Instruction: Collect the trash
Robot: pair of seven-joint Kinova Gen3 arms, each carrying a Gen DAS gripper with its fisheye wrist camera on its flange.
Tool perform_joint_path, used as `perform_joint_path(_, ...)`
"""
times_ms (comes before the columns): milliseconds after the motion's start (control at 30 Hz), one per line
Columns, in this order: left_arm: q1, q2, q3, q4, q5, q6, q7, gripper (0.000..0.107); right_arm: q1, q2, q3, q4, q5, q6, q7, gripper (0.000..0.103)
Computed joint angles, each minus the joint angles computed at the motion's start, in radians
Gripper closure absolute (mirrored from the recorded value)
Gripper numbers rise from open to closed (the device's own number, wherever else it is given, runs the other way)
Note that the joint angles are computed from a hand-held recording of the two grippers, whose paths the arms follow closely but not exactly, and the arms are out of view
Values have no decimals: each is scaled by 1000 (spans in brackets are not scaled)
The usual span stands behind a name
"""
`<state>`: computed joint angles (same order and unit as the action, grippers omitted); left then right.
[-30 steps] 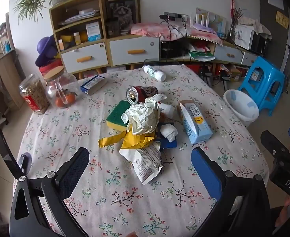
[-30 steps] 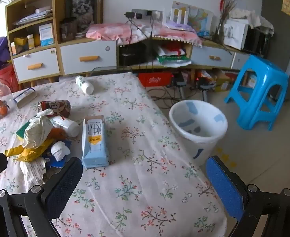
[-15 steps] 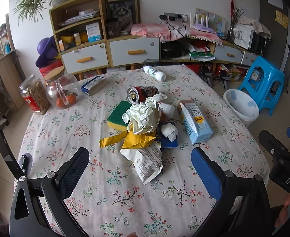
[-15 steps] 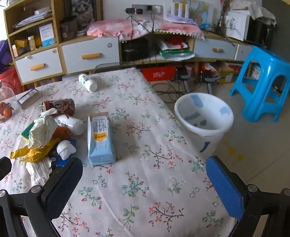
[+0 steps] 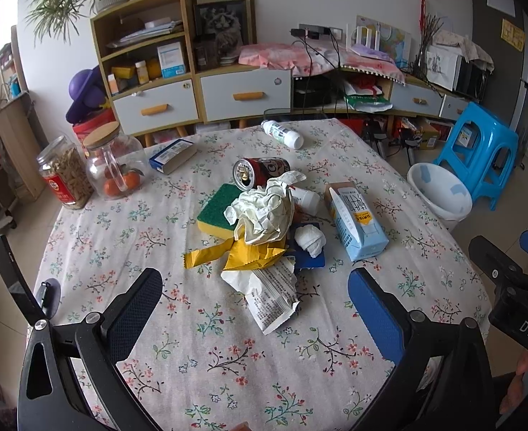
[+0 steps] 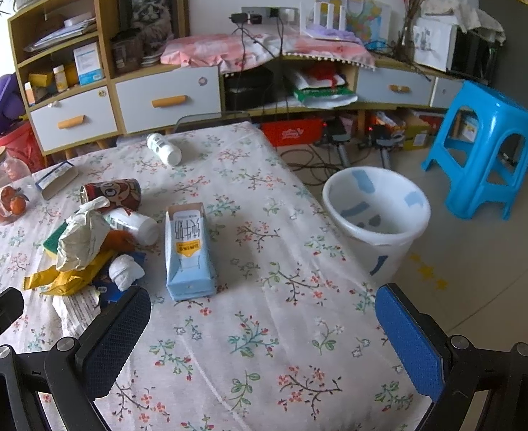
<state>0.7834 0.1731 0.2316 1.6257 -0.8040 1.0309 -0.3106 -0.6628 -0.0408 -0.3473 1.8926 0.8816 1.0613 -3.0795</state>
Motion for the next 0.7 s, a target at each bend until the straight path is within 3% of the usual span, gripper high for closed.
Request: perform_joint_path(700, -2, -5, 3, 3, -2, 0, 0, 4, 3, -2, 1, 3, -3, -9, -2, 0)
